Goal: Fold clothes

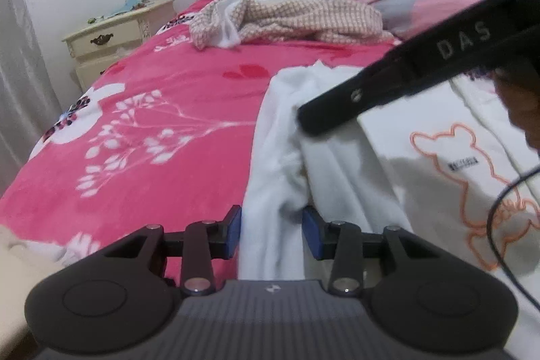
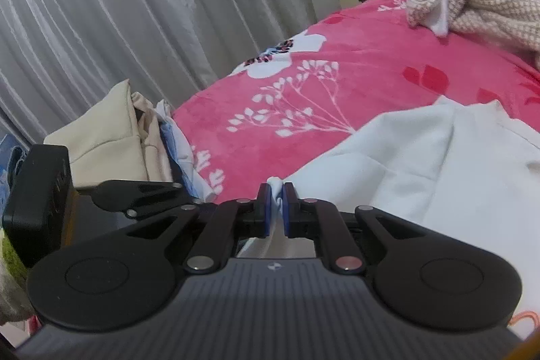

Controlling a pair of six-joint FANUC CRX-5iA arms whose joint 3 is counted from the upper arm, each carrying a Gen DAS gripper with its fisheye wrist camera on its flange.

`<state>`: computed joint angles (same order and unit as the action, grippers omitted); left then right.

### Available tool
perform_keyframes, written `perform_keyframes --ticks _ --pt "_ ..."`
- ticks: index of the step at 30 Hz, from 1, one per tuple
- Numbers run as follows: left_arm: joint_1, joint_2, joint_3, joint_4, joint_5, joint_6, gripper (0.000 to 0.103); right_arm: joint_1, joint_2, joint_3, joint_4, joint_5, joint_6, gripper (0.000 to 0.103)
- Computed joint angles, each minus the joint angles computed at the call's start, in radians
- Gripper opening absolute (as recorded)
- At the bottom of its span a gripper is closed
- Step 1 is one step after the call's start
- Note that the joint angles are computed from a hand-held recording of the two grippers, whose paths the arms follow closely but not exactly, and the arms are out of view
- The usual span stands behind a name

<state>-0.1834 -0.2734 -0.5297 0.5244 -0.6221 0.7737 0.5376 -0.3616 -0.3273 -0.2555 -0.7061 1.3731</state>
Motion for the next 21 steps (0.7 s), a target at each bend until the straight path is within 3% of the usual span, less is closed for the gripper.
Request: perform_keyframes --ticks 4,11,14,17,19,21 --pt "0.047 0.033 0.026 -0.021 0.0 0.196 0.036 0.001 0.012 0.007 -0.028 0.011 0.024 0.007" --pt "0.089 0.036 0.004 0.084 -0.007 0.246 0.035 -0.064 0.012 0.018 -0.179 0.0 0.123 0.009" --pt "0.109 0.042 0.004 0.13 -0.038 0.267 0.035 -0.147 0.009 0.021 -0.344 -0.002 0.192 0.01" --pt "0.12 0.049 0.011 0.138 -0.042 0.33 0.035 -0.292 0.002 0.02 -0.606 -0.039 0.317 0.009" --pt "0.132 0.055 0.006 0.182 -0.048 0.353 0.035 -0.286 -0.009 0.0 -0.584 -0.002 0.257 0.009" --pt "0.134 0.058 0.007 0.191 -0.042 0.376 0.035 -0.203 -0.003 -0.017 -0.422 0.043 0.135 0.009"
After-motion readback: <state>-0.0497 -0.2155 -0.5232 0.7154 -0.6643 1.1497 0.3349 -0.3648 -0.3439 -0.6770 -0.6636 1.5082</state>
